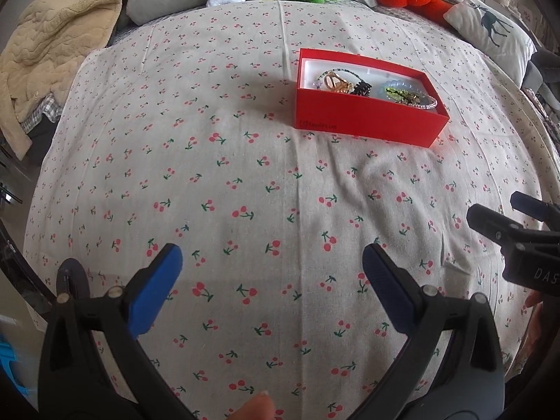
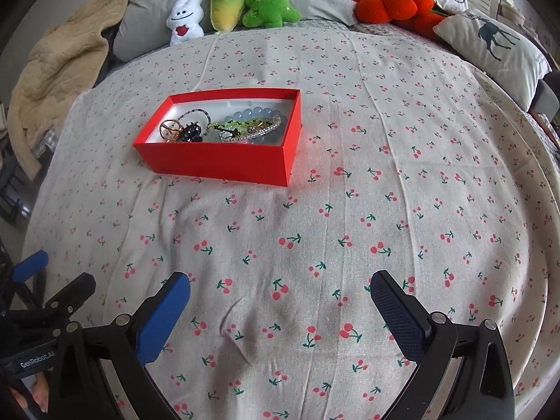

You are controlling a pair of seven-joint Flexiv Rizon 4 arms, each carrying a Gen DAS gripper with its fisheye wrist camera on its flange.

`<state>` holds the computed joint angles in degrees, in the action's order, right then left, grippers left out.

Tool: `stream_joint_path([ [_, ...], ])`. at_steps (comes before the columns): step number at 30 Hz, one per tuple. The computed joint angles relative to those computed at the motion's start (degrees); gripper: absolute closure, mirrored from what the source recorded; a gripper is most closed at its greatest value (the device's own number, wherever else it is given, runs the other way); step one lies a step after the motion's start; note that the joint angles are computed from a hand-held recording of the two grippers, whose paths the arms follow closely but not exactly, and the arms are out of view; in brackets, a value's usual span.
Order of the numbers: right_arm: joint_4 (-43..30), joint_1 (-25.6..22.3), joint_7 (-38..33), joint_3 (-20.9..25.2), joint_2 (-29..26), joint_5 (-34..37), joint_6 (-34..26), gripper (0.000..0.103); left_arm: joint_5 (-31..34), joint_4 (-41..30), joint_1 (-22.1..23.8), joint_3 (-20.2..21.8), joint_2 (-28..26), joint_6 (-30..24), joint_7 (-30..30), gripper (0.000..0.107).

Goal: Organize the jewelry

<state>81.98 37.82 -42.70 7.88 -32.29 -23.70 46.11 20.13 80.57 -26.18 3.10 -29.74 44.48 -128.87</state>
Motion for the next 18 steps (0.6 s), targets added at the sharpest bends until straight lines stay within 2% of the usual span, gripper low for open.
stream_joint_path([
  [18, -2.6, 0.9, 0.5, -0.6, -2.5, 0.0, -1.4, 0.0, -1.4, -0.7, 0.5, 0.0, -1.3, 0.2, 0.8, 0.004],
])
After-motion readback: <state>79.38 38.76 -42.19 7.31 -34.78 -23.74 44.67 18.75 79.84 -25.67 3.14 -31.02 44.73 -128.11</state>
